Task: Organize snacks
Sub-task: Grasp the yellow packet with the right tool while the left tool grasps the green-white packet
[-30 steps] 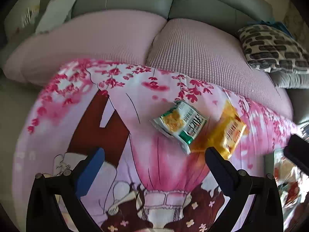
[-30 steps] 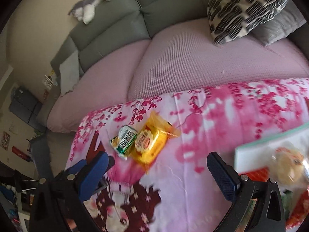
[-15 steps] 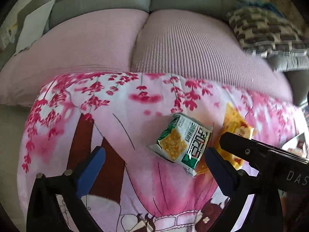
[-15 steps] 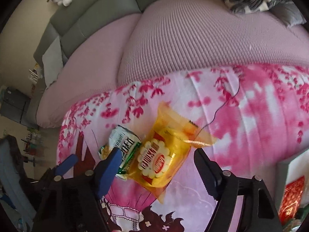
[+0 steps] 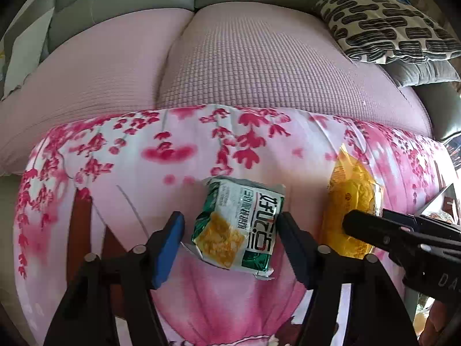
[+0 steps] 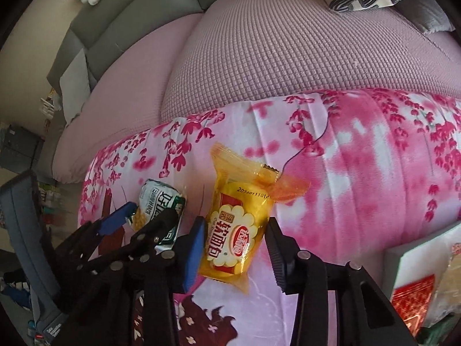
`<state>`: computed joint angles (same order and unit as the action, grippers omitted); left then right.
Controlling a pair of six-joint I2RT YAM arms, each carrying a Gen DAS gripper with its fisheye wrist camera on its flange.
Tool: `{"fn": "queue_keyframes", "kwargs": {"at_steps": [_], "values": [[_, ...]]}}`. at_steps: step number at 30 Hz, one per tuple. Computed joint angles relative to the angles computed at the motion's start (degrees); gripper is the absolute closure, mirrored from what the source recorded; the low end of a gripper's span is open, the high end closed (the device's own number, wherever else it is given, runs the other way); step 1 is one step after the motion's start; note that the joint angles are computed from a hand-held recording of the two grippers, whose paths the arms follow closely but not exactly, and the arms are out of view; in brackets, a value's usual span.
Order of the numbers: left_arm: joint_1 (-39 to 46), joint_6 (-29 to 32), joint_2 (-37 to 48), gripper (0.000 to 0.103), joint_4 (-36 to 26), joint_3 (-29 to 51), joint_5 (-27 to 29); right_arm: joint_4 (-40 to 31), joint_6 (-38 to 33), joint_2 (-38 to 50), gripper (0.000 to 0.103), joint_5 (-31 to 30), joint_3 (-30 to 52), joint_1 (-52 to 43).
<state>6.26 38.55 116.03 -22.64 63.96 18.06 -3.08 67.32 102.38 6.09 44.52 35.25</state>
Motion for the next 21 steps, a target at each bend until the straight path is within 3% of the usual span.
{"fn": "queue_keyframes", "kwargs": {"at_steps": [4, 9, 14, 21], "values": [[-1.21, -0.74, 0.28, 0.047, 1.65, -1.56, -1.96, -0.99, -0.82, -1.21, 0.063, 0.76, -0.66, 0.95], [0.13, -2.05, -2.3, 0.051, 3.77, -5.12, 0.37, -0.39, -0.08, -3.98, 0.063, 1.65, -3.67, 2.35], [5.67, -2.48, -9.93, 0.051, 5.19, -14.1, 6.45, -1.23, 1.53, -9.82, 0.07, 5.68, -7.82, 6.38], [16.03, -1.81, -18.28, 0.051, 0.77, -24.02, 15.74, -4.41, 5.43, -15.5, 0.078, 10.79, -10.54, 13.68]]}}
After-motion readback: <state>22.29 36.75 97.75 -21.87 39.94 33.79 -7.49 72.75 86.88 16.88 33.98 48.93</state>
